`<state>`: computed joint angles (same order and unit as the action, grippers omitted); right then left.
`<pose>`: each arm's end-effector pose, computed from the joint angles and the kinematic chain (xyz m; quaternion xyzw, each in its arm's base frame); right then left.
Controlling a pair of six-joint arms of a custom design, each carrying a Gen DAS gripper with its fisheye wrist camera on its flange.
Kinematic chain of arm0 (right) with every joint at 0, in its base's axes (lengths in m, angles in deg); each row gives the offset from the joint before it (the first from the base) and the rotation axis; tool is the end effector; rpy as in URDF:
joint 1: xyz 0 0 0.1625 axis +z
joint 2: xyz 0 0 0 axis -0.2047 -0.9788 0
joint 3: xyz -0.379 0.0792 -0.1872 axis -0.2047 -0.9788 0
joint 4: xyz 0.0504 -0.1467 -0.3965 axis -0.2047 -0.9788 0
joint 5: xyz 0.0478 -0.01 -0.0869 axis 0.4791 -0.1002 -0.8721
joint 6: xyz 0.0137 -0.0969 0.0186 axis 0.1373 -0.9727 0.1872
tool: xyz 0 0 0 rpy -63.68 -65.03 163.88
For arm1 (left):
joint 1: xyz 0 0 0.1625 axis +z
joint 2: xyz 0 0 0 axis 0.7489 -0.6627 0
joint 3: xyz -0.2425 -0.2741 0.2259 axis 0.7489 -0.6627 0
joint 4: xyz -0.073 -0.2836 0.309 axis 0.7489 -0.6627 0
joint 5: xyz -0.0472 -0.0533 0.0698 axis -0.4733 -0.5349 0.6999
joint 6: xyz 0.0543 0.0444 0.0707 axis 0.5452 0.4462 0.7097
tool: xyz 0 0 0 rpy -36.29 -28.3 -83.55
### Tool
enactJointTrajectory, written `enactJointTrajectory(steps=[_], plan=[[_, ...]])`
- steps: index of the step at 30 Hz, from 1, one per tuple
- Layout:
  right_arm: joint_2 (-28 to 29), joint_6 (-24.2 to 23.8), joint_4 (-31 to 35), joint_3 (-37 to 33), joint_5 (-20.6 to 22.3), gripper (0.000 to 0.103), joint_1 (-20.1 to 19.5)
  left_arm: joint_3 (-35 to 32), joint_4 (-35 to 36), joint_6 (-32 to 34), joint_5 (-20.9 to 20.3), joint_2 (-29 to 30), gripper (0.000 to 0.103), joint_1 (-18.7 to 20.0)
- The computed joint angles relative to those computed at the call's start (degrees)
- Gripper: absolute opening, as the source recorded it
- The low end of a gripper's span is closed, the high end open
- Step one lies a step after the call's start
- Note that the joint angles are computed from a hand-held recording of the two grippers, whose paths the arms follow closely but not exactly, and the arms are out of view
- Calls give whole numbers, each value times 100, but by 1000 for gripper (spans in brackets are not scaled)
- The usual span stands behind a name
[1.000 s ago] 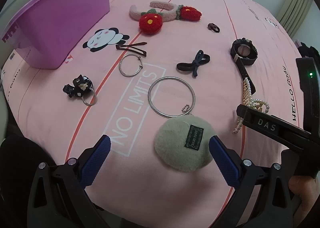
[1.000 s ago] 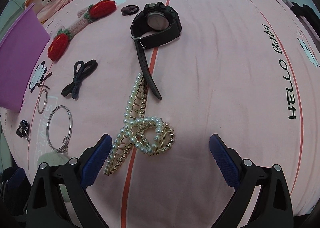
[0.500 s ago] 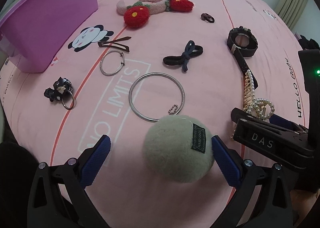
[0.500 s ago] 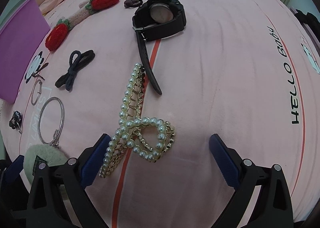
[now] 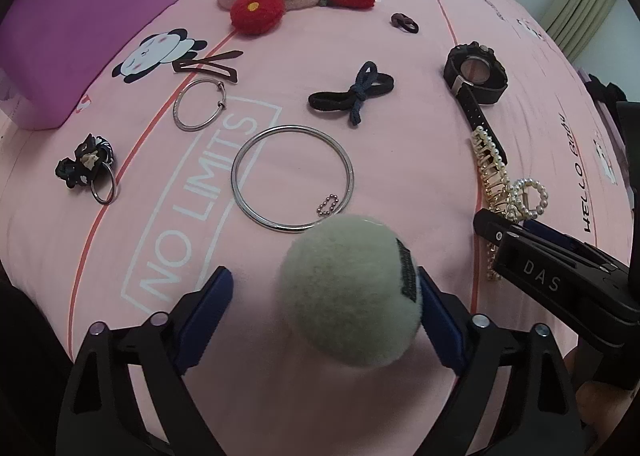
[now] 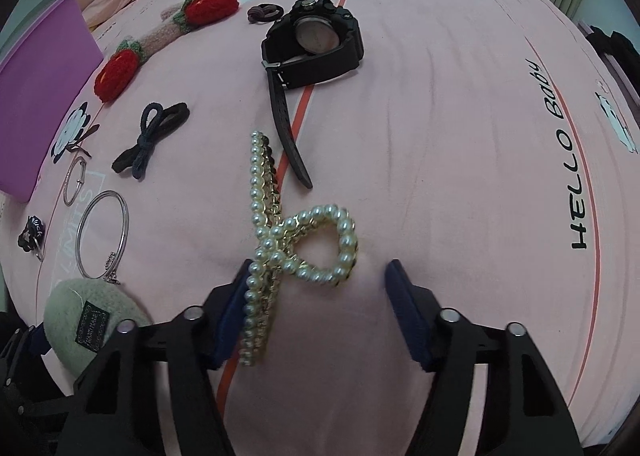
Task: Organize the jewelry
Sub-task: 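Grasp the grey fuzzy pouch with the left tool while the right tool grasps the pearl claw, then carry the pouch with the left tool while the right tool carries the pearl claw to the tub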
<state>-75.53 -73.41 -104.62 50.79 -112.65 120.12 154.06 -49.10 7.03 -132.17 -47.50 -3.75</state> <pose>0.2111 -0.4382 0.0455 0.0183 -0.9203 0.1775 0.3481 -0.1318 -0.4109 0.1516 0.0679 0.9279 -0.1647 0.3276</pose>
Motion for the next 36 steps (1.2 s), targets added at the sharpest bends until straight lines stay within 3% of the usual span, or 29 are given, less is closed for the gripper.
enactJointTrajectory(steps=[3,4,5,6,10,20,29,36], plan=[[-74,23,12,48,4,29,3,14,-4,107,-74,-55,61,-93],[-88,-9,-27,65,29,26,4,14,5,125,-86,-65,57,-132],[-93,-2,-10,66,-6,14,17,13,29,132,-76,-66,56,-167],[-102,14,20,71,-43,12,32,4,54,145,-53,-57,54,-196],[-218,13,-88,207,95,10,8,-15,133,135,-9,-120,51,-228],[-551,136,-299,555,283,8,148,-51,736,-154,542,-581,50,-450],[-894,180,-506,763,298,8,522,-23,1038,-202,799,-1128,50,-799],[-1083,265,-411,700,375,8,921,-194,1664,-252,1111,-1773,50,-932]])
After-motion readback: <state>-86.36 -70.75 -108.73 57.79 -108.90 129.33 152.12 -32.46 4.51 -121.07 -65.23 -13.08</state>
